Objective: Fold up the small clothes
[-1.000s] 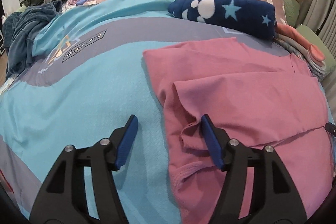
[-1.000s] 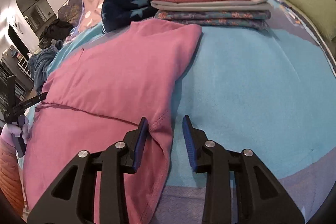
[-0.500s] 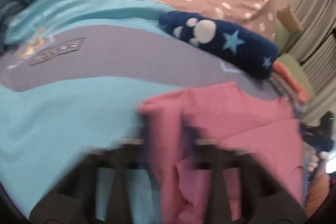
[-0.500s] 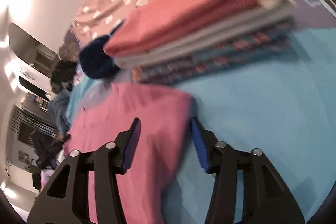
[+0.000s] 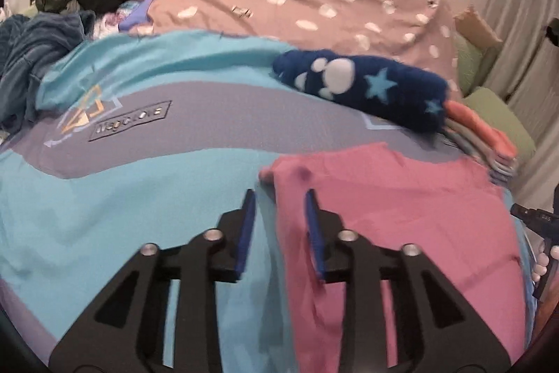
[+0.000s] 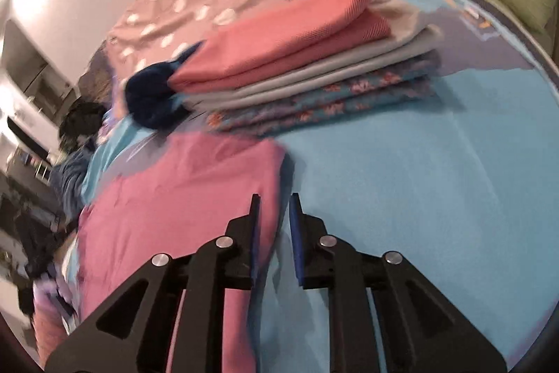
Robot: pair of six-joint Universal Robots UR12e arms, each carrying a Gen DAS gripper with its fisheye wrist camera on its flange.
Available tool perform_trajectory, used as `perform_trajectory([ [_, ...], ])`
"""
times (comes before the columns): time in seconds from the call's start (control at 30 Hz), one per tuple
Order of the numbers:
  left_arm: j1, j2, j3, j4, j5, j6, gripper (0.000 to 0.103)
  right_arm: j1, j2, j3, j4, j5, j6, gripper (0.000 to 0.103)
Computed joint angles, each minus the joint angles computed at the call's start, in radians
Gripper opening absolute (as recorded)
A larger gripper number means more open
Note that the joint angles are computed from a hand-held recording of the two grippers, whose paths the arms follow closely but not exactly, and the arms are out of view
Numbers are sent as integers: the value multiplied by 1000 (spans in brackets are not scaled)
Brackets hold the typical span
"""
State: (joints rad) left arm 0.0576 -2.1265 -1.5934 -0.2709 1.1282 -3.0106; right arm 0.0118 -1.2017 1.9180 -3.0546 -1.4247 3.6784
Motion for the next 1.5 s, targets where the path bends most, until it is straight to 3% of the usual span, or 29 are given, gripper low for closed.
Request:
perform_trajectory([
  [0.03, 9, 18, -26, 6, -20, 13, 52, 7, -23, 33, -23, 40, -17, 19],
  [0.1, 27, 58, -90, -6, -61, 58, 62, 32, -39, 60, -10, 67, -71, 34],
  [0.17, 20, 76, -122, -100, -17, 130, 62, 78, -41, 48, 96, -47, -144, 35],
  [0.23, 4, 81, -163, -52, 81, 183, 62, 114, -33, 59, 74, -198, -176, 29],
  [0.3, -1, 97, -187, -19, 126, 178, 60, 124, -46, 74, 60, -263, -90, 28],
  [0.37, 17, 122, -205, -39, 74, 144, 52, 126, -71, 102, 30, -242, -29, 28],
  [0.43, 40, 148, -230, -61, -15, 145, 50, 134, -97, 135, -7, -198, -52, 28],
  [0.5, 64, 183, -273, -93, -110, 185, 51, 137, -128, 173, -30, -163, -66, 29],
  [0.63, 93, 243, -361, -169, -195, 263, 51, 143, -180, 251, -83, -100, -14, 29],
  [0.87, 144, 324, -481, -214, -282, 369, 52, 173, -241, 353, -155, -50, 84, 29],
  [1.07, 192, 388, -576, -224, -337, 432, 52, 227, -276, 432, -201, -42, 143, 29],
  [1.3, 255, 476, -685, -254, -393, 512, 52, 260, -335, 515, -244, -45, 195, 30],
  [1.5, 315, 546, -751, -375, -449, 611, 52, 263, -356, 589, -330, 24, 242, 34],
])
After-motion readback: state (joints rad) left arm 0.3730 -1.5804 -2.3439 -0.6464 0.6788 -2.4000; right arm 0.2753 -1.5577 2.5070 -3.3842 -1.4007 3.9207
